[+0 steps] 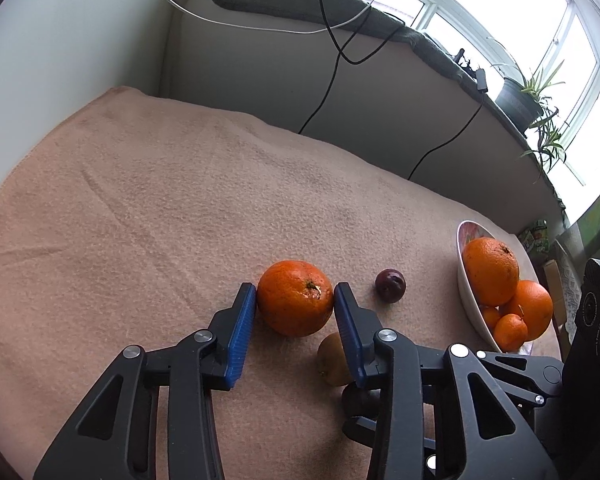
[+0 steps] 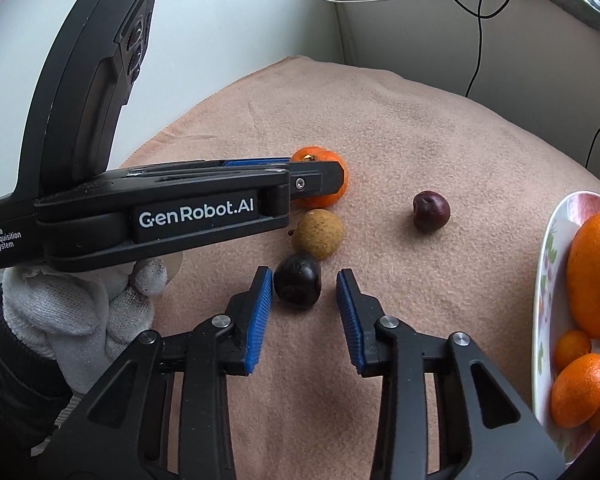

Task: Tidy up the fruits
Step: 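Close the left tool on another tangerine while the right tool closes on a dark plum, then lift the tangerine with the left tool while the right tool lifts the plum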

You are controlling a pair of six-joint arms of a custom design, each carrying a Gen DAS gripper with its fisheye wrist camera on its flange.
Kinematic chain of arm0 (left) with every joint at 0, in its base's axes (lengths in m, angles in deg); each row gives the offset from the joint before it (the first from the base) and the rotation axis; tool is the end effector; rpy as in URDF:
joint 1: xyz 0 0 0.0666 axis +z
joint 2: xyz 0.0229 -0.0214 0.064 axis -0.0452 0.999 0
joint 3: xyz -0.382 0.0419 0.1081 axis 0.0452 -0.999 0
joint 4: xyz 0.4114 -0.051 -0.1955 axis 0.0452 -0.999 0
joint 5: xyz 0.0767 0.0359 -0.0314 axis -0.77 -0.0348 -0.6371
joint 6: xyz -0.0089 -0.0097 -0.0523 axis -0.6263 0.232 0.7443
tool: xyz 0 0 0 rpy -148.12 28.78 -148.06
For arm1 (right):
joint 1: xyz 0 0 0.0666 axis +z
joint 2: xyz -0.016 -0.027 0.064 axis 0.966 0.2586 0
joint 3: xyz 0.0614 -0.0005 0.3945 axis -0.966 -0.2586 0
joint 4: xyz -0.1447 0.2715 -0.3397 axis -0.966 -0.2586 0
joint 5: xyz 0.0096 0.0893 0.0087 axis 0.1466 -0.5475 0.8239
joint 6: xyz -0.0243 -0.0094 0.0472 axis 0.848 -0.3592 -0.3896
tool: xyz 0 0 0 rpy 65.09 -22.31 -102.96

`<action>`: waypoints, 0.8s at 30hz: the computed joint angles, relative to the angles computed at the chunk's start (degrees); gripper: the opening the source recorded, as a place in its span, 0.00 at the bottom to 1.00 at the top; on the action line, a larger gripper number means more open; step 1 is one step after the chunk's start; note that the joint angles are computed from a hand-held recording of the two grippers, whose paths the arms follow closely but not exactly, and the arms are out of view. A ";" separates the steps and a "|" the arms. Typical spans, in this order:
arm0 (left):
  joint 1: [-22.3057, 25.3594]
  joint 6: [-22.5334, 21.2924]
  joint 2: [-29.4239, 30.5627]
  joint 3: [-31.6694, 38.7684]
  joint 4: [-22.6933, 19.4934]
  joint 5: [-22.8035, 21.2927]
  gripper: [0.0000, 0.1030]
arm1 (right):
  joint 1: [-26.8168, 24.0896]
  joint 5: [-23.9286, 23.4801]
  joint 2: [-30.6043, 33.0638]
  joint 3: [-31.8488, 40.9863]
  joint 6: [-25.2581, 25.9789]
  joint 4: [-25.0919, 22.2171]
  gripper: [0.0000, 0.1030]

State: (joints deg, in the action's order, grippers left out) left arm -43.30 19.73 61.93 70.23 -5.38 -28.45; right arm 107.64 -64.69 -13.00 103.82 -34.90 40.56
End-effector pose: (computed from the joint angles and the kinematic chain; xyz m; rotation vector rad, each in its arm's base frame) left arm 0.3420 -0.2840 0.3018 -0.2245 2.4060 -0.4396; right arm 0.3698 0.2493 0.3138 -0.9377 2.4291 0.5902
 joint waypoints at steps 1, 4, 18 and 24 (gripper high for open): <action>-0.01 -0.05 0.12 0.07 0.02 -0.06 0.37 | 0.11 0.10 0.04 0.00 0.00 0.02 0.33; -0.15 0.03 0.09 0.07 0.13 -0.25 0.37 | 0.11 -0.50 0.24 0.13 -0.05 0.06 0.25; -1.38 2.32 -2.76 -1.54 0.34 -2.66 0.37 | -1.38 -0.61 -3.56 -1.71 -0.65 1.13 0.24; -2.97 3.11 -4.15 -1.73 0.30 -4.46 0.37 | -3.47 -0.62 -8.92 -3.94 -0.85 0.00 0.24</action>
State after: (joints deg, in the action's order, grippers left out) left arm -46.28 22.84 57.77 68.50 -5.08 -32.91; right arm 104.17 -65.30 -21.92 99.88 -35.75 40.56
